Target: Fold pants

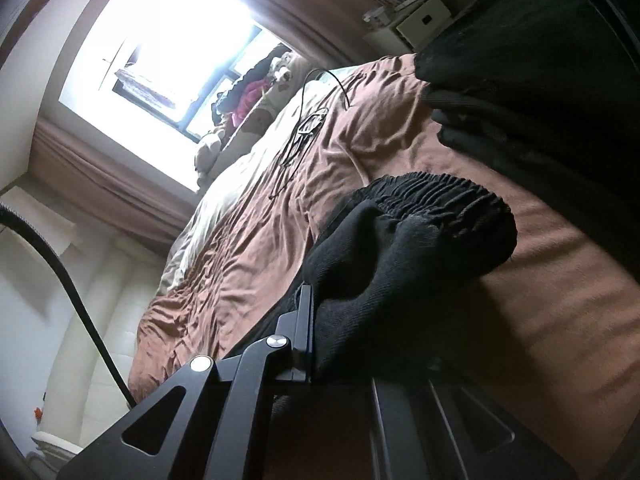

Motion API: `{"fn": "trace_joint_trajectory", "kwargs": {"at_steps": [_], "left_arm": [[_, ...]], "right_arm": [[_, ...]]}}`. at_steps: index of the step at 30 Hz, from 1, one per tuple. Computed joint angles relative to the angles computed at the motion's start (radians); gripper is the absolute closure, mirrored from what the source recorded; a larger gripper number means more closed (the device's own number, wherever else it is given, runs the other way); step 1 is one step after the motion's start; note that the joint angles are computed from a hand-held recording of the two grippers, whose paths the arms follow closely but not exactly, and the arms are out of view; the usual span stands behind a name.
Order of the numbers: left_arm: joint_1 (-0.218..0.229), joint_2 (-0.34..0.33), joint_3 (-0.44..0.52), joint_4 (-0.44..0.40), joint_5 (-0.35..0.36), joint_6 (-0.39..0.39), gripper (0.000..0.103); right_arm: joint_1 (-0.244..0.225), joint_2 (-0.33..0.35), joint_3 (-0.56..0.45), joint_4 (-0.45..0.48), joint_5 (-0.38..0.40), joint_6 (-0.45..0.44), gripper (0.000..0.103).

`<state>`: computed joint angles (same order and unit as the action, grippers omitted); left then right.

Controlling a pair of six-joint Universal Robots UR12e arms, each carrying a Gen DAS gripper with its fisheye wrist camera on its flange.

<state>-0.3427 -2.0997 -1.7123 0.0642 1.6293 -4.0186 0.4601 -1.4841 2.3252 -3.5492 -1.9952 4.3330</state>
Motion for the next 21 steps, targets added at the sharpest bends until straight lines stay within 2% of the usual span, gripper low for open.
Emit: {"fn": "trace_joint_trajectory", "kwargs": {"at_steps": [11, 16, 19, 21], "left_arm": [[0.001, 0.049, -0.119, -0.008, 0.007, -0.034, 0.099], [0.005, 0.047, -0.142, -0.055, -0.009, -0.058, 0.098], [0.009, 0.044, -0.147, -0.100, -0.018, -0.063, 0.097], [0.012, 0.041, -0.151, -0.114, -0.024, -0.068, 0.092]], "right_arm": [[0.072, -0.052, 0.031, 0.099, -0.053, 0.059, 0.103], [0.094, -0.062, 0.044, 0.148, -0.064, 0.110, 0.103], [0.097, -0.066, 0.046, 0.215, -0.053, 0.138, 0.103], [0.099, -0.070, 0.047, 0.257, -0.041, 0.155, 0.102]]}}
